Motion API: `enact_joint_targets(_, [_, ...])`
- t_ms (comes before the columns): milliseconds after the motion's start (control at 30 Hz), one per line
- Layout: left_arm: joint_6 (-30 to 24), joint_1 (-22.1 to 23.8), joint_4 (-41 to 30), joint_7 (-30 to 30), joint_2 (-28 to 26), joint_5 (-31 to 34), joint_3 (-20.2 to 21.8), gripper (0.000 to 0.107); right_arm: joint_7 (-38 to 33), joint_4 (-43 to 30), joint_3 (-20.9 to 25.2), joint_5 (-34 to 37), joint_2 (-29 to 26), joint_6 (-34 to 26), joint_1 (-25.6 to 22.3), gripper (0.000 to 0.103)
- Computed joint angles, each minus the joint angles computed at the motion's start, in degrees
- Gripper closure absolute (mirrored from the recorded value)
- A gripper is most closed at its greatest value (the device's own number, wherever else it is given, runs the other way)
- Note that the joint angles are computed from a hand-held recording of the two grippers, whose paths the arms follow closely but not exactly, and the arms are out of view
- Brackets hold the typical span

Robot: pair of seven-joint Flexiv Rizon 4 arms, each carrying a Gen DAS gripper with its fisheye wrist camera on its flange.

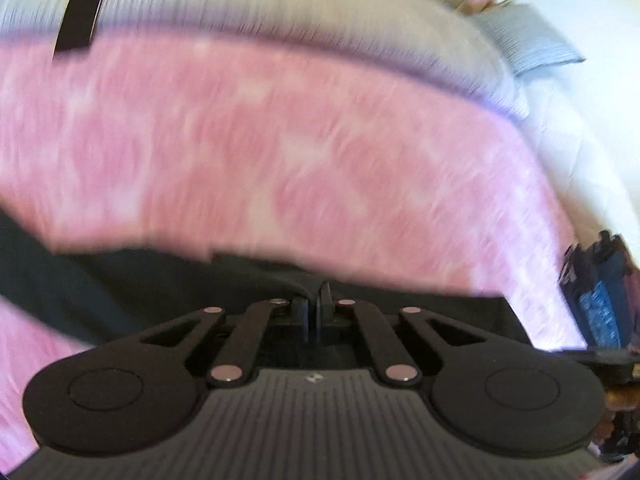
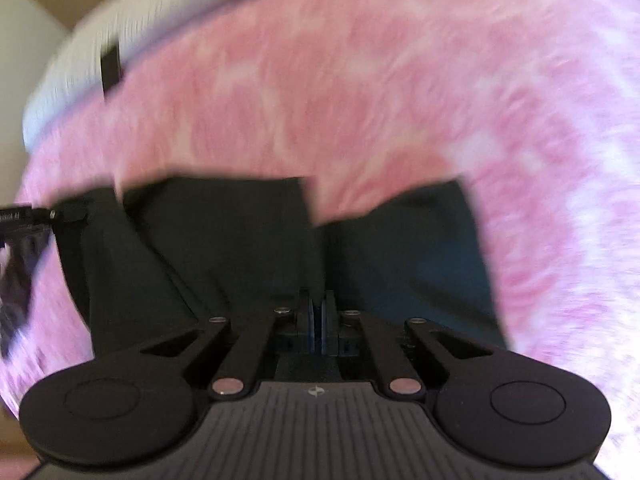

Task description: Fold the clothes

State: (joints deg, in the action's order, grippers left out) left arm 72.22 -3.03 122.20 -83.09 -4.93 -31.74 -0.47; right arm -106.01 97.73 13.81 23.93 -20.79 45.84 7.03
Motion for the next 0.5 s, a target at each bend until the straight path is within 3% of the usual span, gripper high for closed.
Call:
enact_joint_targets(133, [-2.1,1.1,-14.8,4.0,-5.3,2.7,-2.2,0.107,3.7,3.9,-2.6,2.5,8.2,4.6,-3.5,0.101])
enact_joint_targets(233, [-0.3,1.6,-27.3,9.4,-12.3,0.6,-6.0,0.107,8.1,7.8,-5.5,2.8,14.2,8.6,-5.5,0.101])
enact_joint_targets(333, [0.5,0.8,-39.8,10.6,-20.1,1.2,-8.4,0.107,14.1,13.1,-7.6,2.3,20.4,11.3,-6.7,0.100])
enact_joint_targets(433, [-4.8,-1.4,-48.4,8.1,-25.4,5.4,-6.8,0.102,12.1,16.2,-9.4,7.1,25.8,7.5,-6.5,0.100])
enact_joint_targets(500, [-9.6,-2.9,-48.9,3.8,-26.0,8.0,-4.8,0.086,6.9,16.5,-11.1,12.3,28.1,2.0,-4.9,0.100])
